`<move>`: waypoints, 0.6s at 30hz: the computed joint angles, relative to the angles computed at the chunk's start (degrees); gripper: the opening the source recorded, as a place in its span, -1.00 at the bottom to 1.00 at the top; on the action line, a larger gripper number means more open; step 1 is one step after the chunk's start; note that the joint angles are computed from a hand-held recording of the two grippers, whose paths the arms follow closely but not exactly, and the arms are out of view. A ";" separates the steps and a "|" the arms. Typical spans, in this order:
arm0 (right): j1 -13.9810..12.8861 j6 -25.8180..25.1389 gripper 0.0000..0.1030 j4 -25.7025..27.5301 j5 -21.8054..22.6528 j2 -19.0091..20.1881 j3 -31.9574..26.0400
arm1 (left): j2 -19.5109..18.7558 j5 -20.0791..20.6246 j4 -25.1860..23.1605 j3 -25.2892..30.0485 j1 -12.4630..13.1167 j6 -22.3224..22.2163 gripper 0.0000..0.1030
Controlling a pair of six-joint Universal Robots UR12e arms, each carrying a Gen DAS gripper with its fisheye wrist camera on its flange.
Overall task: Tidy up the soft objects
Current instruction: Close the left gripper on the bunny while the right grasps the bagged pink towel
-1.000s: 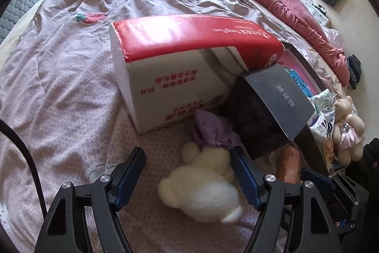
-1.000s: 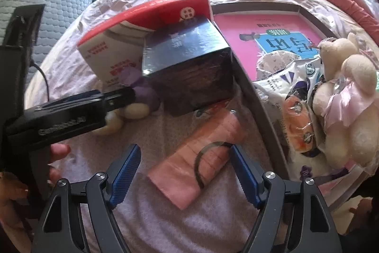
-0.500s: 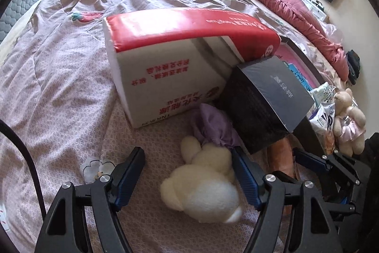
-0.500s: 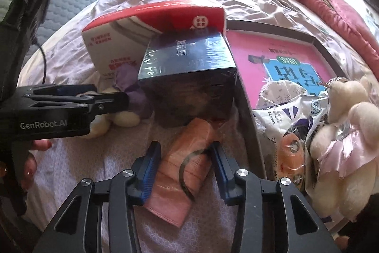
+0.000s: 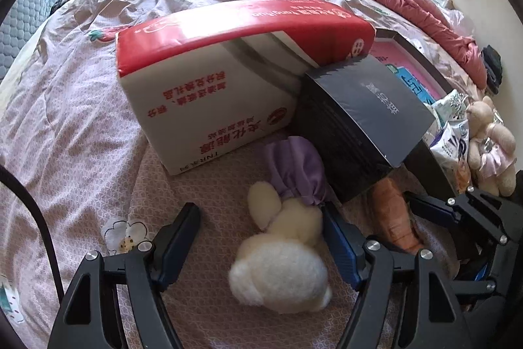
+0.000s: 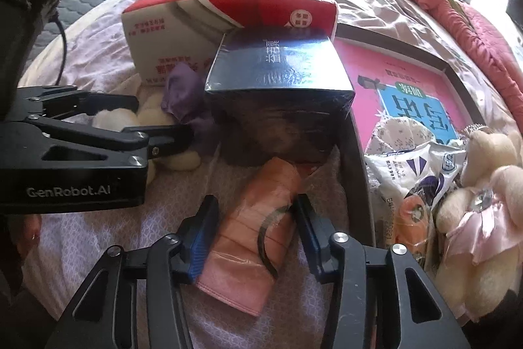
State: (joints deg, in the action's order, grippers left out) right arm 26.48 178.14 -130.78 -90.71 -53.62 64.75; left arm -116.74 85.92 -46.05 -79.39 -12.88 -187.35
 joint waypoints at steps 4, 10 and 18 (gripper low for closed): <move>-0.83 0.27 -0.24 -2.65 3.20 -0.77 1.54 | -0.02 1.23 -0.17 0.11 -0.43 0.57 0.44; -2.01 1.88 -0.29 -4.39 8.10 -1.72 3.07 | -0.13 1.00 -0.60 0.43 -0.55 0.41 0.30; -2.49 1.36 -0.31 -6.22 11.22 -2.94 4.79 | 0.10 -0.77 0.40 0.04 -0.64 -1.65 -0.25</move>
State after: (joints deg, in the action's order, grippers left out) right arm 23.99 179.50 -137.00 -79.49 -56.57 69.54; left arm -116.65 85.14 -45.64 -79.35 -13.52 -189.00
